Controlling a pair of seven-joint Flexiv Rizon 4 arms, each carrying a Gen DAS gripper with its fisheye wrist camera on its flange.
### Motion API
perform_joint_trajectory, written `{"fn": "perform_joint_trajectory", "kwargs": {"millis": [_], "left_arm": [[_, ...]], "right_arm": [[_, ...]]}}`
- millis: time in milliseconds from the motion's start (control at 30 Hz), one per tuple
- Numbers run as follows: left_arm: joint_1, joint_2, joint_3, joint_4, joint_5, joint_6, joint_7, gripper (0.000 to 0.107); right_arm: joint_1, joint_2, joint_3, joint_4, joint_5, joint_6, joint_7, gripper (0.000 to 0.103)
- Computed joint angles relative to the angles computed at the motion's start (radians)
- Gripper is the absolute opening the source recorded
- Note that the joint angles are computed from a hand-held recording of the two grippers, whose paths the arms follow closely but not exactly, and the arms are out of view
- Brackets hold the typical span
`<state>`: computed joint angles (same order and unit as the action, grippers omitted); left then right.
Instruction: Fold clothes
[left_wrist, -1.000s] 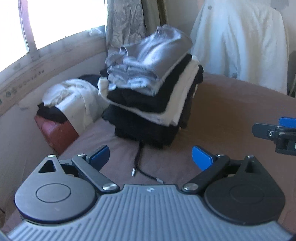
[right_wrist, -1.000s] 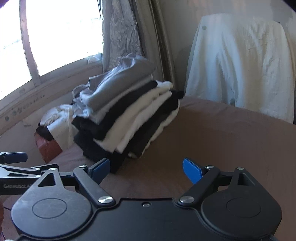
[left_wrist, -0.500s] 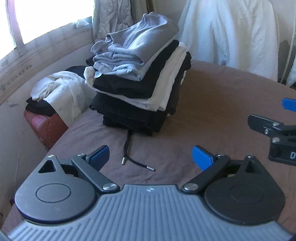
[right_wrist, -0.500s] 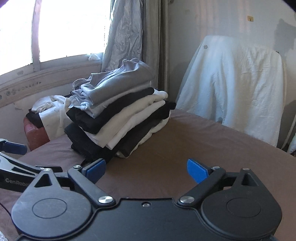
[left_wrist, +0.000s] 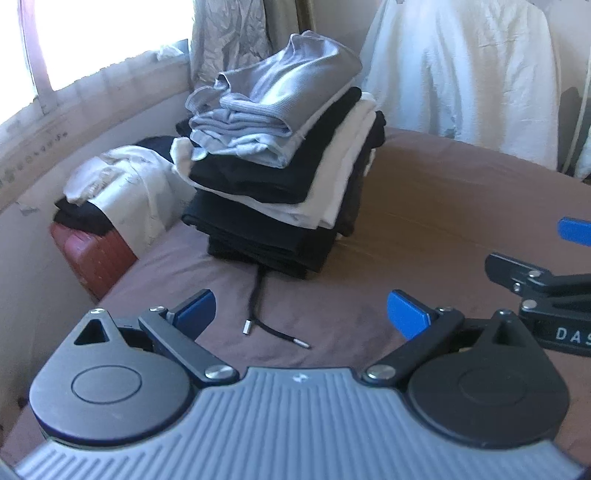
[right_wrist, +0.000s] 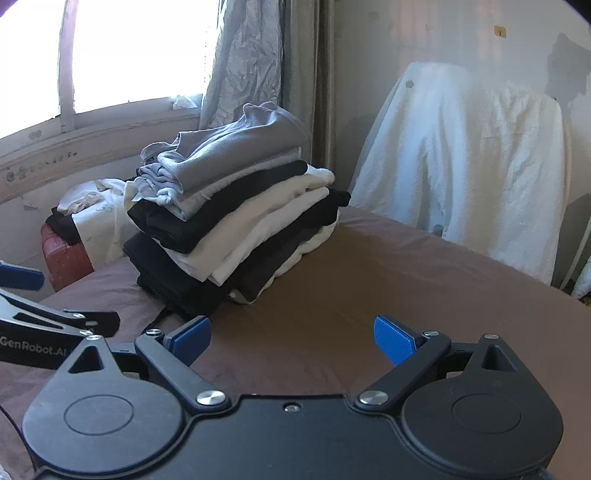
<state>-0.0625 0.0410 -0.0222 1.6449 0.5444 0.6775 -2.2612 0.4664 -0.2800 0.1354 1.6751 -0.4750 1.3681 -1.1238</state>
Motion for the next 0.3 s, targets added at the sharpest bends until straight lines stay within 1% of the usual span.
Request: {"fn": "perform_joint_trajectory", "kwargs": {"millis": [167,300], "left_arm": [[-0.004,-0.01,-0.005,-0.015,0.015,-0.028,0.0,0.101],[-0.007,-0.008,0.0,-0.009,0.0,-0.025,0.01,0.101]], "right_arm": [[-0.01,0.0,0.01,-0.001,0.024,-0.007,-0.014,0.097],[-0.018,0.0,0.022,-0.004,0.05,-0.018,-0.035,0.097]]}}
